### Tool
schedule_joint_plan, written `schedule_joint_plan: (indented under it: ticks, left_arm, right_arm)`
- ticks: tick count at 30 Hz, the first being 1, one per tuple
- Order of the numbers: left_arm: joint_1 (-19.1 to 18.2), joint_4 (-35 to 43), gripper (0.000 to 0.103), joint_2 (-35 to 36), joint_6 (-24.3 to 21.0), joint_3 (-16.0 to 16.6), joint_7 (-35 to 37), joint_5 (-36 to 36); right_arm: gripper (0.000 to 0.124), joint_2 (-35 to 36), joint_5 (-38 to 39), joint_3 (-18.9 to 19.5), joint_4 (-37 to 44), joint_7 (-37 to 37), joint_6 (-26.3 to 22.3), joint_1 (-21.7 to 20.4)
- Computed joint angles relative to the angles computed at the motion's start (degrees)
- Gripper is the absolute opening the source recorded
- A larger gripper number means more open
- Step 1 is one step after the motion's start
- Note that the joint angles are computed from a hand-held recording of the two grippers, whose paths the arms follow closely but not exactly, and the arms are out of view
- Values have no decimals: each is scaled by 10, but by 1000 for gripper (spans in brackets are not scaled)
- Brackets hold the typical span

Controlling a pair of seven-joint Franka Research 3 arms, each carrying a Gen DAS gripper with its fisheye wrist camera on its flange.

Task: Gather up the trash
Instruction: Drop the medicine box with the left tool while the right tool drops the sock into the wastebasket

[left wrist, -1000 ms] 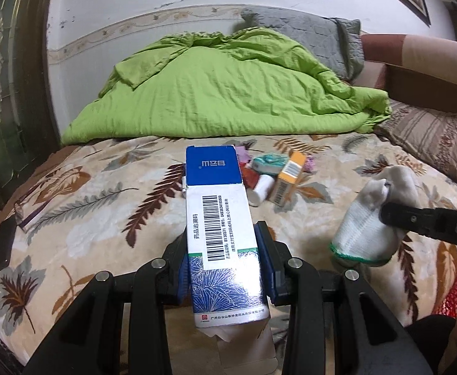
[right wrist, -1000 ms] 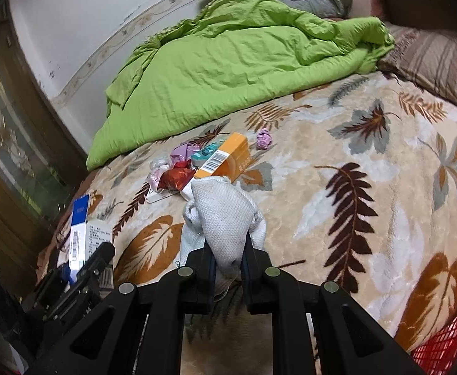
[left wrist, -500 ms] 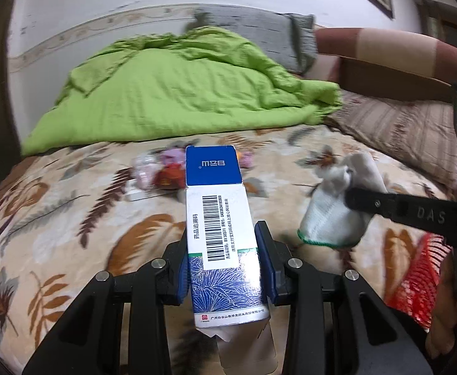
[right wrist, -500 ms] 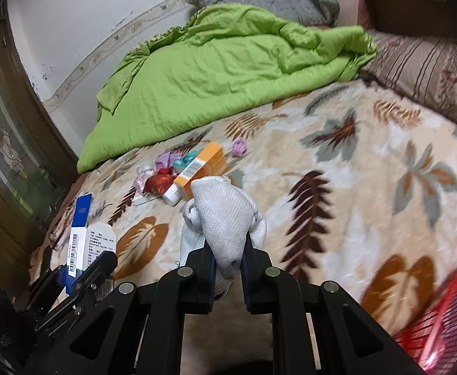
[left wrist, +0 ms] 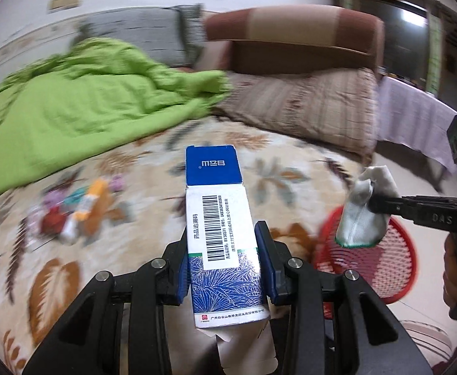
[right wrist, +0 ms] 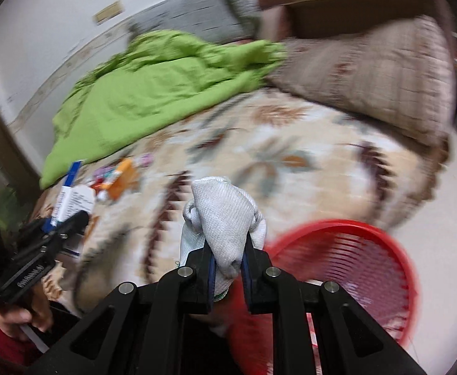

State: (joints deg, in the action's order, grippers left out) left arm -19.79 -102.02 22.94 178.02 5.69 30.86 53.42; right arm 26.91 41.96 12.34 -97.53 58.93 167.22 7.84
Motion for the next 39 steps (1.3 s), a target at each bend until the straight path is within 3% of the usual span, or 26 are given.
schedule_joint_plan:
  ticks: [3, 8, 10, 13, 14, 16, 18, 26, 32, 39]
  left_arm:
    - [68, 35, 36, 31, -14, -117, 134, -101]
    - [135, 106, 36, 97, -64, -263, 312, -219]
    - [145, 136, 36, 126, -87, -303, 367, -253]
    - [133, 174, 36, 157, -114, -317, 411, -282]
    - [137, 186, 37, 171, -122, -332, 438, -296]
    - [119, 205, 51, 180, -140, -322, 453, -305]
    - [101, 206, 57, 178, -132, -300, 449, -312]
    - [90, 187, 62, 157, -117, -269, 460, -389]
    - [62, 144, 63, 118, -110, -204, 425, -411]
    - [65, 50, 63, 45, -91, -128, 312, -395]
  right_arm:
    - [17, -23, 5, -18, -29, 19, 8, -10]
    - [17, -39, 4, -32, -57, 40, 21, -20]
    - [17, -38, -3, -37, -61, 50, 20, -21]
    - [19, -33, -50, -71, -65, 102, 18, 3]
    - [26, -31, -55, -70, -64, 109, 13, -1]
    - [40, -26, -73, -79, -62, 136, 1, 0]
    - [47, -27, -79, -74, -66, 140, 6, -7]
    - [50, -32, -75, -49, -66, 130, 19, -28]
    - [50, -24, -30, -4, -46, 60, 8, -47]
    - [50, 25, -17, 8, 43, 24, -56, -15]
